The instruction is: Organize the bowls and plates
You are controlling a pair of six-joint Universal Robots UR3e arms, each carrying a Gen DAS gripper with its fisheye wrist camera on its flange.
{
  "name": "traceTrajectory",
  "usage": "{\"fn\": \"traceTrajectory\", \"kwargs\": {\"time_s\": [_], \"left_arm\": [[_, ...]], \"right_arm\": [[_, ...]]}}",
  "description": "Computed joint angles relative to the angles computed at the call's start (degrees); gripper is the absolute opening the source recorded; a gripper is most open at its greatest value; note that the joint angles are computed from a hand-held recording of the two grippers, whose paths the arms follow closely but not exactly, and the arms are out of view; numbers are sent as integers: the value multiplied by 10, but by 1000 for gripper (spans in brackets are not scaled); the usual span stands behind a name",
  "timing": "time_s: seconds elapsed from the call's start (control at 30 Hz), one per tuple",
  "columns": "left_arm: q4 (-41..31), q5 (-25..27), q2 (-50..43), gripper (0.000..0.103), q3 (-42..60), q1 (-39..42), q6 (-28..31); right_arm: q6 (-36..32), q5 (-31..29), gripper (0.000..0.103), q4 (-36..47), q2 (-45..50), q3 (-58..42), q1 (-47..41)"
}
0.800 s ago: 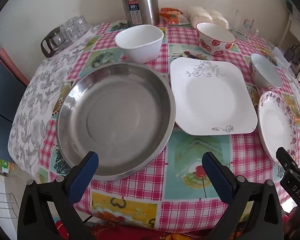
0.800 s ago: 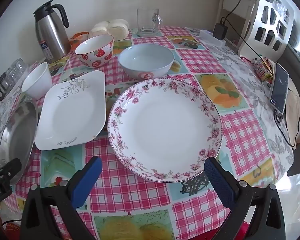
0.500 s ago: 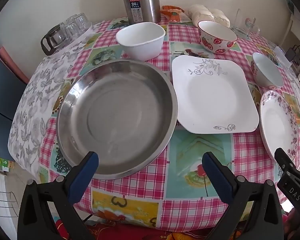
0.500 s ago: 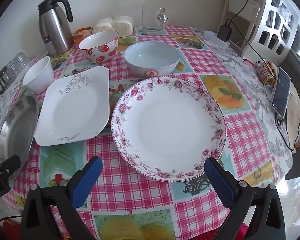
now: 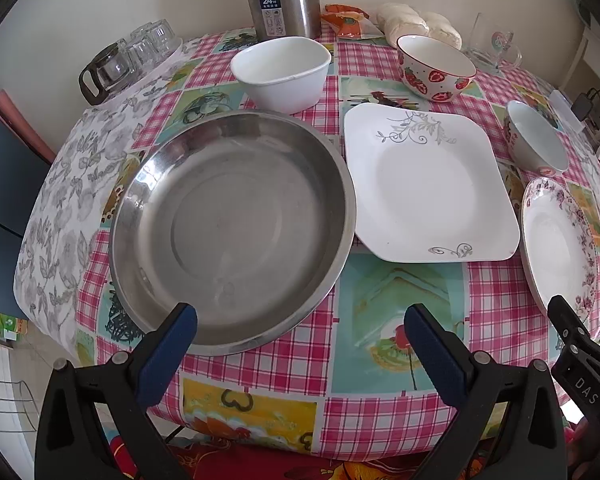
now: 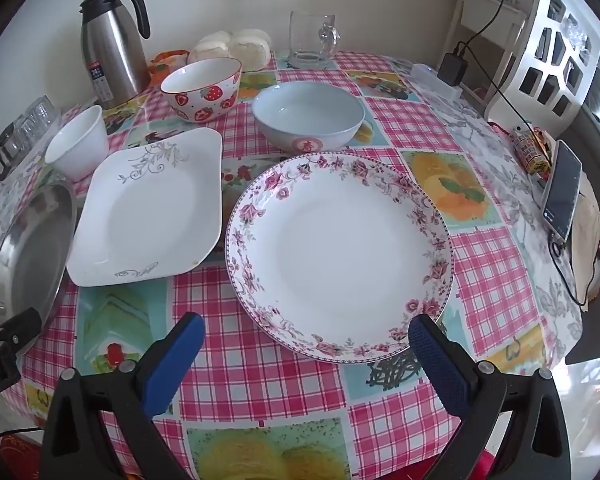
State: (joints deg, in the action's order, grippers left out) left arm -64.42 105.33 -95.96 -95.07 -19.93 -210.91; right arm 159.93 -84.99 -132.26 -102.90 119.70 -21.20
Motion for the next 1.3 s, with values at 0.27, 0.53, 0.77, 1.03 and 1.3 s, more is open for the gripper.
{"fn": "traceTrajectory", "kwargs": {"time_s": [0.27,0.53,0.77,1.03,1.3], "left_arm": [[-1,-1,-2,103,1,-1,-1],[-2,-4,-2,103,0,1,0],[-7,-7,-4,103,3,3,0],[-7,-6,-4,103,3,3,1],[-7,-6,-4,103,4,3,1]], "right_arm": [[0,-3,103,-2,1,2,3],[-1,-8,103,-1,5,0,8],[-1,-10,103,0,6,-1,9],[-1,-10,103,-1,6,0,9],[1,-11,103,-2,7,-1,11]]}}
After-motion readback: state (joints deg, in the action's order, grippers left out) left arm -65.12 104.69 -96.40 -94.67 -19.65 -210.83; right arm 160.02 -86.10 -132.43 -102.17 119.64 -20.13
